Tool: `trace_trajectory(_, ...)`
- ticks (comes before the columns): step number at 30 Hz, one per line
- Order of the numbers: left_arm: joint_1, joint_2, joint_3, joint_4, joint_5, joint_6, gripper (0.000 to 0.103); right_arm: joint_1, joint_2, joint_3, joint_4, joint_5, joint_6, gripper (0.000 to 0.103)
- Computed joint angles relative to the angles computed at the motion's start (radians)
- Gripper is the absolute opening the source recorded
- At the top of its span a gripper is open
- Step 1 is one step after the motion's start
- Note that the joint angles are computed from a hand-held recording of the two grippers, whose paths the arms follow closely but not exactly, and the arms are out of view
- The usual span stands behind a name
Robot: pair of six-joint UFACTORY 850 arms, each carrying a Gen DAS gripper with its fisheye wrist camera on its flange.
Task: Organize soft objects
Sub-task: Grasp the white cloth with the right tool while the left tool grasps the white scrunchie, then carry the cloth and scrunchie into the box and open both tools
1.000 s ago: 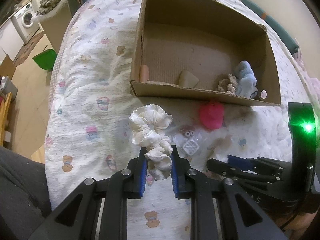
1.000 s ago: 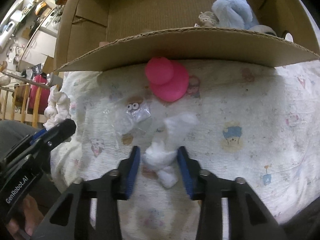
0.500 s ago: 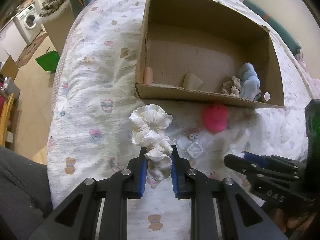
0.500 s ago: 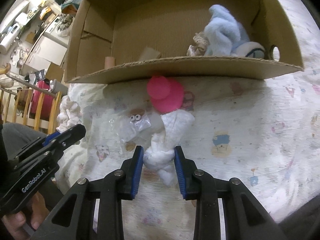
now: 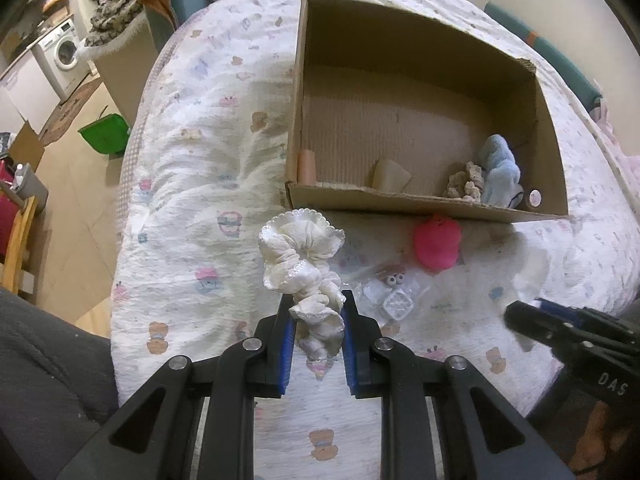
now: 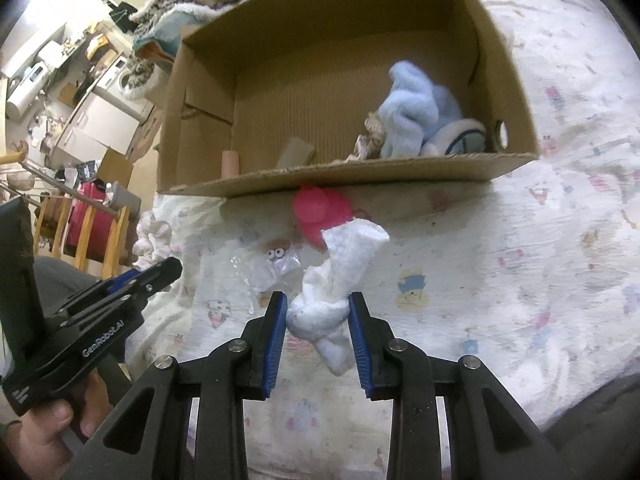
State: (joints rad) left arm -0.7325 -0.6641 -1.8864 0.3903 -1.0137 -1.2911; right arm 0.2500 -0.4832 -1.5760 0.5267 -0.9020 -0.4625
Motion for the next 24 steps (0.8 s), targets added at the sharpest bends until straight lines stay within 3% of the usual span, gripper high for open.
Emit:
trace_trajectory(13, 0.016, 0.038, -0.064, 0.106, -0.037, 0.036, 0.019, -0.059, 0.029, -0.089, 0.123, -0.001, -0.109, 0.033)
trace_trajectory(24, 0.051, -0.076, -0.288, 0.159, -0.068, 0.123, 0.019, -0.049, -0.031, -0.198, 0.244, 0.050, -0.177, 0.033)
